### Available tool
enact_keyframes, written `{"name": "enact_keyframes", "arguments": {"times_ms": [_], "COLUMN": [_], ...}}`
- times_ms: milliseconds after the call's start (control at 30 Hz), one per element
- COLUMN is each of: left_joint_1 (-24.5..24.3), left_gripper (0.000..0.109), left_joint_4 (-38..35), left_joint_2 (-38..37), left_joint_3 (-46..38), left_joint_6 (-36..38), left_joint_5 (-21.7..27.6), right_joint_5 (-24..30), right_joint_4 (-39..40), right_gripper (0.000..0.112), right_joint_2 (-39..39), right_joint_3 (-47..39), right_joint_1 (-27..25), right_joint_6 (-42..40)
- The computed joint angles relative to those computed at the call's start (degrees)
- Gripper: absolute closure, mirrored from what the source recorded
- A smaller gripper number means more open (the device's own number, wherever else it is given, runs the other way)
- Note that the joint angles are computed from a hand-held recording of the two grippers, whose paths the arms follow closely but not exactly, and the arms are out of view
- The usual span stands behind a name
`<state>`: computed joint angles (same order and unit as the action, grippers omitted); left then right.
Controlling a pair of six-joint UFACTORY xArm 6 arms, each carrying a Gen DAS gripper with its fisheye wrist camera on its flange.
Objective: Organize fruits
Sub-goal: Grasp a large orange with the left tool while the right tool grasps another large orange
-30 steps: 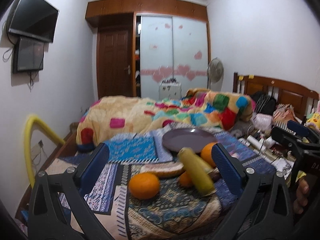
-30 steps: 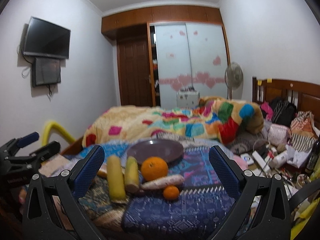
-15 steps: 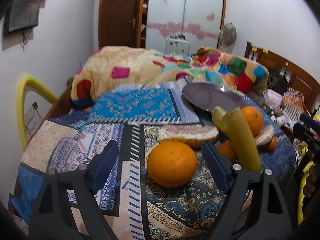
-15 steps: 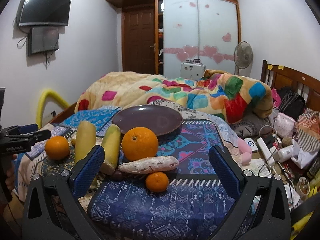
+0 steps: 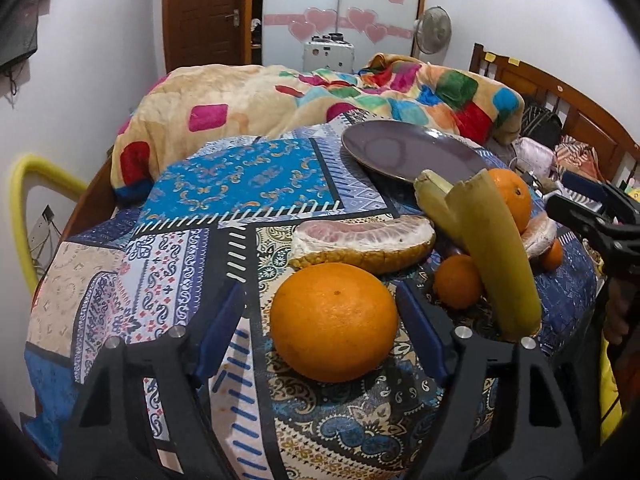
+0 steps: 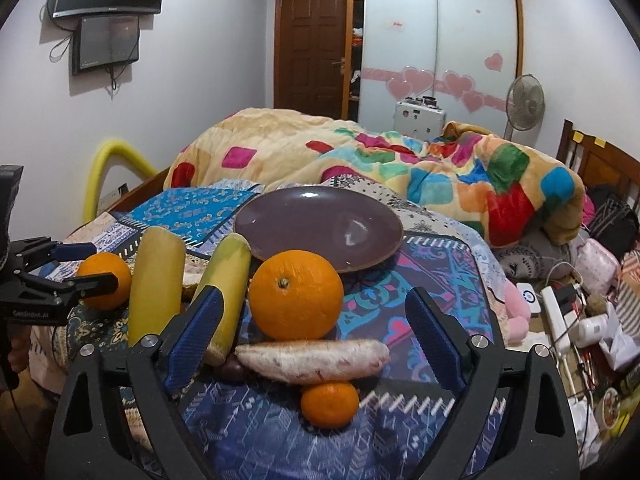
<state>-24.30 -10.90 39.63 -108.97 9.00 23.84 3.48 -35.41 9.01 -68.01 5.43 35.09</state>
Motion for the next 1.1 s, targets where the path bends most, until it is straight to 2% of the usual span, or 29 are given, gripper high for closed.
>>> {"name": "enact_keyframes", "arguments": {"times_ms": [200,400,533,700,733,833,1100], "left_joint_1": [0.1,0.0,-0.16,0.09,0.13,0.21,0.08], "left_gripper": [0.043,0.044,0.045,0.045,0.045,0.045,0.045], "left_joint_4": [-3.66,-5.01,-3.81,-2.31,-2.11,-1.02,0.96], "left_joint_2": [2.98,2.79,2.13,2.33,2.43,1.95,0.41], "left_joint_3": [-4.72,-4.28,-3.08,-3.85,-4.1,-3.93,-4.22], "left_joint_6": [2.91,4.12,4.3,2.64,2.36,1.26,-0.11], "left_joint_5": [4.56,3.89,2.68,2.59,2.6,1.87,-0.29], "right_joint_5": [3.51,8.54,10.56,12.42,12.58,12.77,11.88], "right_joint_4": [15.19,31.78,28.75,38.94,41.36,38.39,37.97], "right_gripper": [0.028,0.03,0.031,0.038,0.045,0.046,0.047], "right_joint_2": [3.6,6.78,7.87,8.79,8.79,8.75,7.53], "right_joint_3": [-3.61,-7.7,-9.16,-10.64,-10.69,-10.84,-9.63], "right_joint_1": [1.9,3.08,3.02,3.35,3.55,3.77,3.71], "right_joint_6": [-15.73,-30.62,-28.15,-35.67,-38.04,-35.72,-34.56]}}
